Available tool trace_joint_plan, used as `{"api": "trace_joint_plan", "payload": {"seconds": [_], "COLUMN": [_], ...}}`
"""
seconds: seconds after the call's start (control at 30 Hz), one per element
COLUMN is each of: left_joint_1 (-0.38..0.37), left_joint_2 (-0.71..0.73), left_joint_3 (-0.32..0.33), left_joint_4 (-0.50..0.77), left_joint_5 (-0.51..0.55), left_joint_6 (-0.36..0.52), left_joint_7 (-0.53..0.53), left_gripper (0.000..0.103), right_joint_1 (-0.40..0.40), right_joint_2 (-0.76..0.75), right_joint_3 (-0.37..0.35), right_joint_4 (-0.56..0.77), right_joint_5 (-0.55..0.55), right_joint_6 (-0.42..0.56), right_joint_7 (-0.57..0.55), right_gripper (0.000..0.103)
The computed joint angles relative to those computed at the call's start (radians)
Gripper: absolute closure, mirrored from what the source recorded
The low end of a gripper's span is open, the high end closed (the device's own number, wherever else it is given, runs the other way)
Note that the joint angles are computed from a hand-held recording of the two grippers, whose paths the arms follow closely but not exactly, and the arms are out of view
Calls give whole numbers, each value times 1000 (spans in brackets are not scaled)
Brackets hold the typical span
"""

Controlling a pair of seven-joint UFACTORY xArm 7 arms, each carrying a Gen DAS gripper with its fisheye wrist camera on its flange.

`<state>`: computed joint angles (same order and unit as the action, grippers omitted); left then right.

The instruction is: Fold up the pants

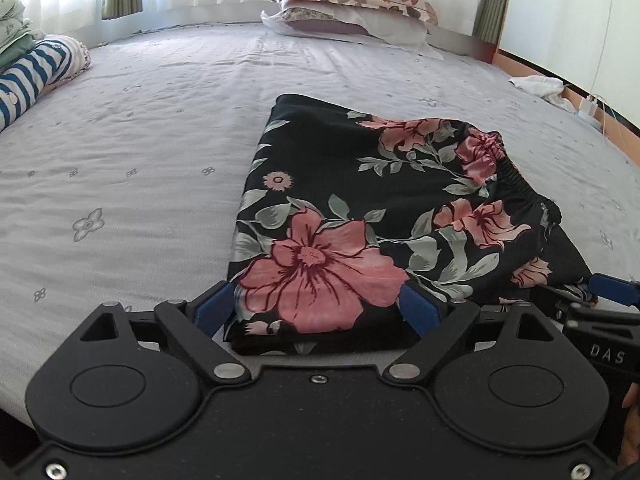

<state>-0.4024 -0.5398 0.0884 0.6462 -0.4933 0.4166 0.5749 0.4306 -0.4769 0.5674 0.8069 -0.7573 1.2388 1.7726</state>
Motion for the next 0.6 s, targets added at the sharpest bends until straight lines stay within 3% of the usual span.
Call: {"api": "trace_joint_plan", "payload": {"seconds": [0.6], "left_joint_1": [62], "left_joint_2": [-70], "left_joint_3": [-59], "left_joint_4": [-54], "left_joint_5": [127], "left_joint_6": [77], "left_joint_7": [-51], "left_gripper": [1], "right_joint_1": [30], "right_joint_2": [35], "right_joint_3": [-4], "right_joint_4": [1], "right_joint_5": [9], "right_joint_6": [-25], "right_joint_7": [21], "right_gripper": [2]}}
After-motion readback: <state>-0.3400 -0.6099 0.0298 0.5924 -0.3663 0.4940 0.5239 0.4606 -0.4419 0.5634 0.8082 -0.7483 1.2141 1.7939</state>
